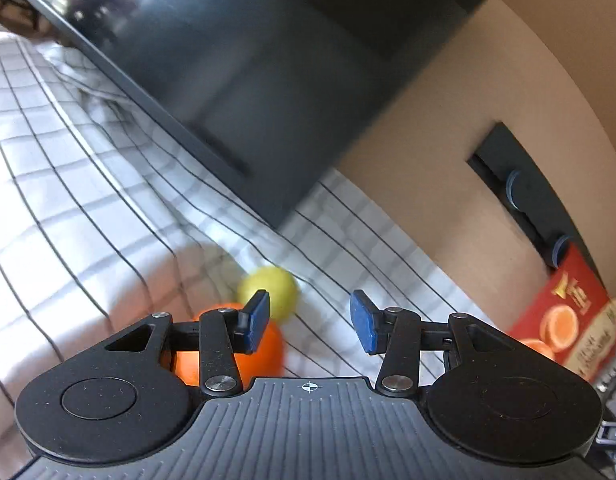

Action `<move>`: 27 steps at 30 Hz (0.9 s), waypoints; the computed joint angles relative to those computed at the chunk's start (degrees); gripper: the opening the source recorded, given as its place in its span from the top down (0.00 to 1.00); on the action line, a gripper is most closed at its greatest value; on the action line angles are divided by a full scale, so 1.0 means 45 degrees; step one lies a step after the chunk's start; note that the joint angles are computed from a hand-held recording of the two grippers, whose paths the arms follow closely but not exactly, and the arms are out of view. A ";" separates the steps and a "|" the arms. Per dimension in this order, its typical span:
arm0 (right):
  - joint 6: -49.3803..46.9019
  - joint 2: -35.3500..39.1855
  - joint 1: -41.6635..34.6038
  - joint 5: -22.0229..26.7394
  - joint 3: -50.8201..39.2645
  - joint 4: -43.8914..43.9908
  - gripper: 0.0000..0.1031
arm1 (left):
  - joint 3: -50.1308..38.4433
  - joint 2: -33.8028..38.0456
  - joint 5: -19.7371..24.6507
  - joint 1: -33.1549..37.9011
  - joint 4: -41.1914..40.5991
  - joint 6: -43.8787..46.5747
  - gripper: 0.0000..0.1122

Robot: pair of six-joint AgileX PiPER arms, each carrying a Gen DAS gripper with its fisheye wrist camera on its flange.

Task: Organize fruits
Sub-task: 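Grasp a mandarin with the right tool while the left tool reaches toward another mandarin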

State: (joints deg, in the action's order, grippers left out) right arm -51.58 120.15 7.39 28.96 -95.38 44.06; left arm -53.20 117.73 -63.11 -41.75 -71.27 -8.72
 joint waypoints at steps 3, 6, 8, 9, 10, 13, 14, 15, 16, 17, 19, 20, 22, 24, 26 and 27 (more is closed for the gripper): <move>-0.0670 0.0573 0.1091 0.0642 -0.0211 0.1044 0.39 | -0.0366 -0.0089 -0.0015 -0.0297 -0.0964 0.1766 0.56; -0.0690 0.1371 0.2171 0.0214 -0.0425 0.1314 0.39 | -0.1029 0.0301 -0.0451 -0.0783 -0.1224 0.2963 0.56; 0.0174 0.2338 0.2690 0.0263 -0.1535 0.0786 0.39 | -0.1547 0.0507 -0.0742 -0.1068 -0.1854 0.3949 0.56; 0.0521 0.2745 0.2822 0.0194 -0.1966 0.0640 0.38 | -0.1713 0.0556 -0.0660 -0.1096 -0.1919 0.4184 0.56; 0.1129 0.3290 0.2999 0.0117 -0.2586 0.0293 0.38 | -0.1725 0.0534 -0.0511 -0.1106 -0.1924 0.4211 0.56; 0.3310 0.4769 0.3344 0.0263 -0.4600 -0.1092 0.38 | -0.1586 0.0414 -0.0003 -0.0953 -0.1734 0.4053 0.56; 0.4119 0.5222 0.3389 0.0546 -0.5338 -0.1757 0.38 | -0.1558 0.0441 0.0010 -0.0932 -0.1615 0.3951 0.56; 0.4797 0.5673 0.3426 0.0969 -0.6080 -0.2352 0.39 | -0.1595 0.0511 0.0038 -0.0839 -0.1446 0.3873 0.56; 0.5243 0.6029 0.3466 0.1348 -0.6620 -0.2773 0.40 | -0.1622 0.0565 0.0041 -0.0800 -0.1355 0.3814 0.56; 0.5402 0.6237 0.3477 0.1609 -0.6929 -0.2946 0.46 | -0.1609 0.0593 0.0064 -0.0782 -0.1268 0.3716 0.56; 0.4749 0.5833 0.3368 0.1574 -0.6236 -0.2267 0.54 | -0.1481 0.0581 0.0194 -0.0726 -0.0971 0.3369 0.56; 0.4734 0.5410 0.3379 0.1305 -0.5617 -0.2435 0.54 | -0.1421 0.0572 0.0298 -0.0711 -0.0816 0.3226 0.56; 0.3364 0.4086 0.3314 0.0385 -0.3530 -0.1897 0.54 | -0.1426 0.0597 0.0659 -0.0629 -0.0453 0.3123 0.56; 0.1210 0.2871 0.2863 0.0363 -0.1743 -0.0447 0.54 | -0.1469 0.0665 0.1118 -0.0608 0.0085 0.3121 0.56; -0.0721 0.1719 0.2091 0.1084 -0.0159 0.0719 0.54 | -0.1667 0.0809 0.1459 -0.0689 0.0298 0.3504 0.56; -0.1550 0.1154 0.1654 0.1328 0.0667 0.1128 0.54 | -0.1890 0.0893 0.1537 -0.0762 0.0040 0.3960 0.56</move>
